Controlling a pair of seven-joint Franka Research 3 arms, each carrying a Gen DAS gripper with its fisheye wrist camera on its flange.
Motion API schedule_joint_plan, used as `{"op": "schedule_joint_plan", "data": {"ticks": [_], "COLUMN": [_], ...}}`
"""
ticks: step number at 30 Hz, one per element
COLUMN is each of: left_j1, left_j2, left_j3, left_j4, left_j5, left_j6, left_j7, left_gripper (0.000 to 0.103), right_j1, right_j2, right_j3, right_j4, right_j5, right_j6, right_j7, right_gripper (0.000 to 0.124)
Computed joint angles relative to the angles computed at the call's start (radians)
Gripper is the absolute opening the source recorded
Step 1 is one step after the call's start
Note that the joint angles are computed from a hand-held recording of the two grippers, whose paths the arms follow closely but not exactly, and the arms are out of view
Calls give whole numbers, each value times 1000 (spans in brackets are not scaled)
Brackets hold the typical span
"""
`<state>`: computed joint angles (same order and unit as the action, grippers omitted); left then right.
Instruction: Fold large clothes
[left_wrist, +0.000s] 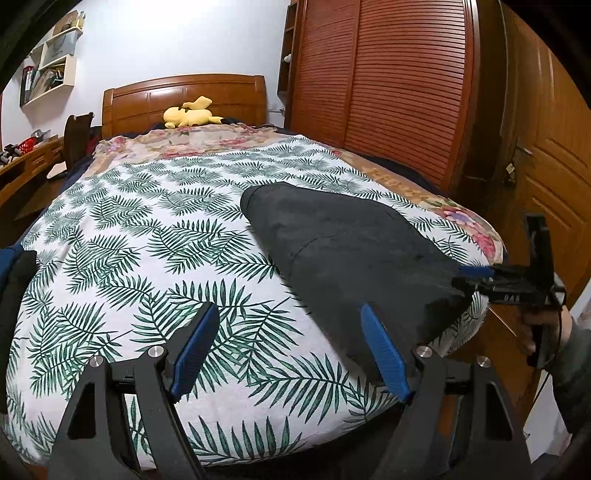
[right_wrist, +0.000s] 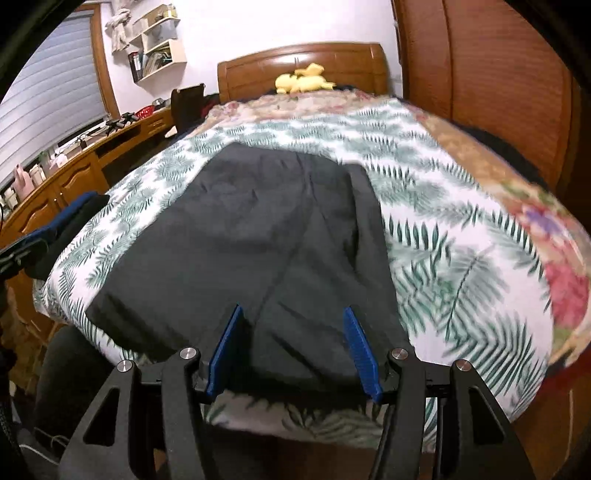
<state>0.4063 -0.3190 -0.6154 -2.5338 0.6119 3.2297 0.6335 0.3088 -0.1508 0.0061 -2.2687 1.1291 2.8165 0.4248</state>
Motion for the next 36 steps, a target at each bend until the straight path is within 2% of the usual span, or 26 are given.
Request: {"op": "schedule_joint_plan", "data": {"ticks": [4, 9, 14, 19, 22, 23, 26, 30, 34, 36], "left_j1": [4, 5, 29, 115, 149, 141, 103, 38, -13, -30], "left_j2": [1, -4, 46, 154, 255, 281, 378, 483, 575, 610], "left_j3": [-14, -18, -33, -101, -126, -118, -84, -24, 23, 41], "left_j4": [12, 27, 81, 191, 286, 308, 390, 489, 577, 609], "left_j5": [11, 44, 107, 250, 390, 413, 462, 496, 466, 432], "left_j6": [-15, -25, -33, -58, -86, -93, -116, -146, -179, -192], "left_j7": [-10, -34, -55, -121, -197, -204, -198, -165, -85, -43], "left_gripper": [80, 80, 80, 80, 80, 80, 80, 80, 80, 80], "right_j1": [5, 1, -1, 12, 3, -3, -22, -12, -19, -26], "right_j2": [29, 33, -2, -52, -60, -57, -32, -3, 1, 0], "right_j3": [2, 16, 14, -6, 1, 7, 18, -14, -35, -29], "right_j4": [9, 13, -13, -50, -68, -72, -73, -47, -26, -25], "right_j5": [58, 66, 44, 66, -1, -44, -178, -151, -51, -31], "right_j6": [8, 16, 31, 65, 92, 107, 132, 46, -45, -59], "right_j7": [-24, -26, -4, -5, 67, 107, 266, 332, 309, 300], "right_gripper": [58, 58, 58, 58, 59, 59, 70, 70, 70, 70]}}
